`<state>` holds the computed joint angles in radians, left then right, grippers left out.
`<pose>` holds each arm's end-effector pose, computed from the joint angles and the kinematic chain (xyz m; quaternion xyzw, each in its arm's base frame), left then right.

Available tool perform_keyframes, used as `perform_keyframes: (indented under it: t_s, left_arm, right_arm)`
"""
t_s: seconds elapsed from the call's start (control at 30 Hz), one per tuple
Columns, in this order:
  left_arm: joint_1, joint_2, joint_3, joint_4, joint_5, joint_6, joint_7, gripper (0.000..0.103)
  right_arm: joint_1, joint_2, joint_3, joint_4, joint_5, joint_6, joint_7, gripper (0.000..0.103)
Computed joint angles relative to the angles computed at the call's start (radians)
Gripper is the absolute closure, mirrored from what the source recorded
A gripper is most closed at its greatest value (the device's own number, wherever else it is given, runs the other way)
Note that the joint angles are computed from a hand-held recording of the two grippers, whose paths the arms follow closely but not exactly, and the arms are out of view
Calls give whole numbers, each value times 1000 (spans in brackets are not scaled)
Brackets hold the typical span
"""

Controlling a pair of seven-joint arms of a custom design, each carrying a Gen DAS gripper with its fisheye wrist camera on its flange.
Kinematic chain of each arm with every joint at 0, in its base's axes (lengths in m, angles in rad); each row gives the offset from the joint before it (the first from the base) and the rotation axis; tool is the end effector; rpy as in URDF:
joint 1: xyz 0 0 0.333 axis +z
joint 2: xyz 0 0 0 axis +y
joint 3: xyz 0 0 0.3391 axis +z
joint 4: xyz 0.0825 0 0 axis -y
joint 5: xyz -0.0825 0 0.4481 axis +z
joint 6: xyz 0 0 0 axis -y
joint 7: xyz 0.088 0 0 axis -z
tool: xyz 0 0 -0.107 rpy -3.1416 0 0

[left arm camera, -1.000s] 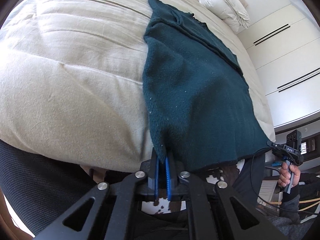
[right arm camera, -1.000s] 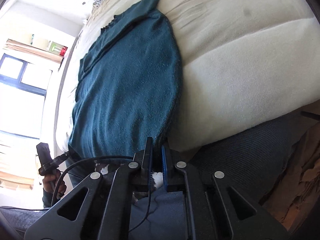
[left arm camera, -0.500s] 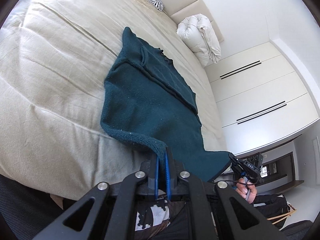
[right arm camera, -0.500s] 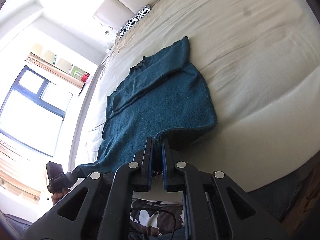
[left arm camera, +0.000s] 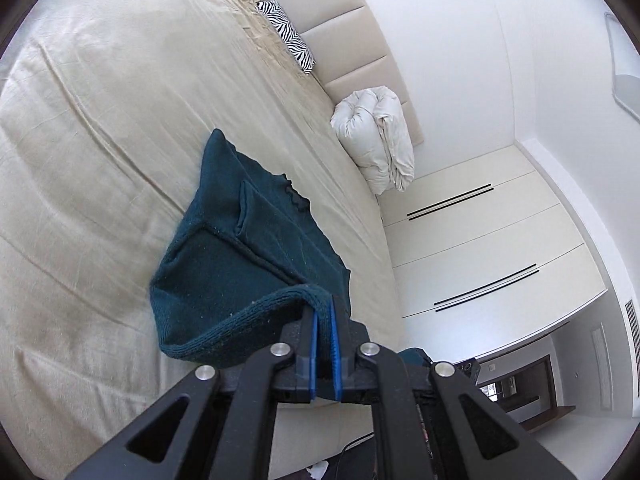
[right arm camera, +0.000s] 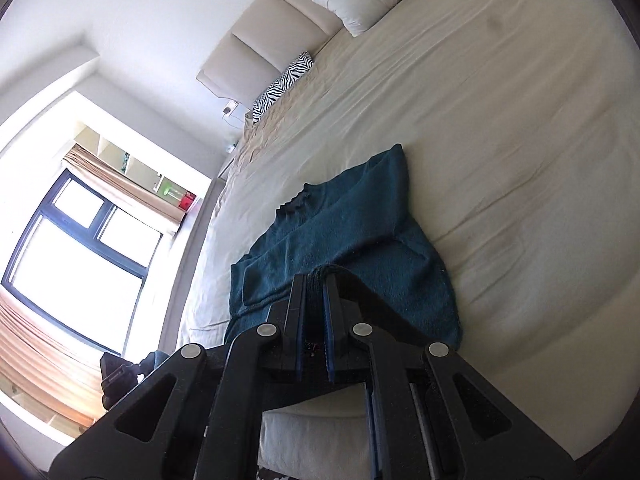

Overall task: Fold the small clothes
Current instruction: 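Grasp the hem with both grippers and fold it up toward the collar, then lay the folded hem down and open both grippers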

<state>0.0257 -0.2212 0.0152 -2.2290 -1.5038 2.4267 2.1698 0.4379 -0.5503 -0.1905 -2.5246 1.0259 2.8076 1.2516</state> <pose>0.5720 0.0201 0.5082 0.7060 -0.4245 0.5561 0.1103 0.4673 0.0687 0.5282 -0.5125 0.6993 0.0182 0.4980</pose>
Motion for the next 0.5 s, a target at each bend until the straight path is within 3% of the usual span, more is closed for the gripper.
perform_keyframes:
  t_s: [0.2,0.5]
  left_arm:
    - [22,113,-9,116,-35,18,-7,95]
    - [75,297,-65,319,72,47,-89,95]
  right_arm:
    - [-5,135,-8,113,54,38,-32,96]
    - [-120,370,78,312,-8,32,3,96]
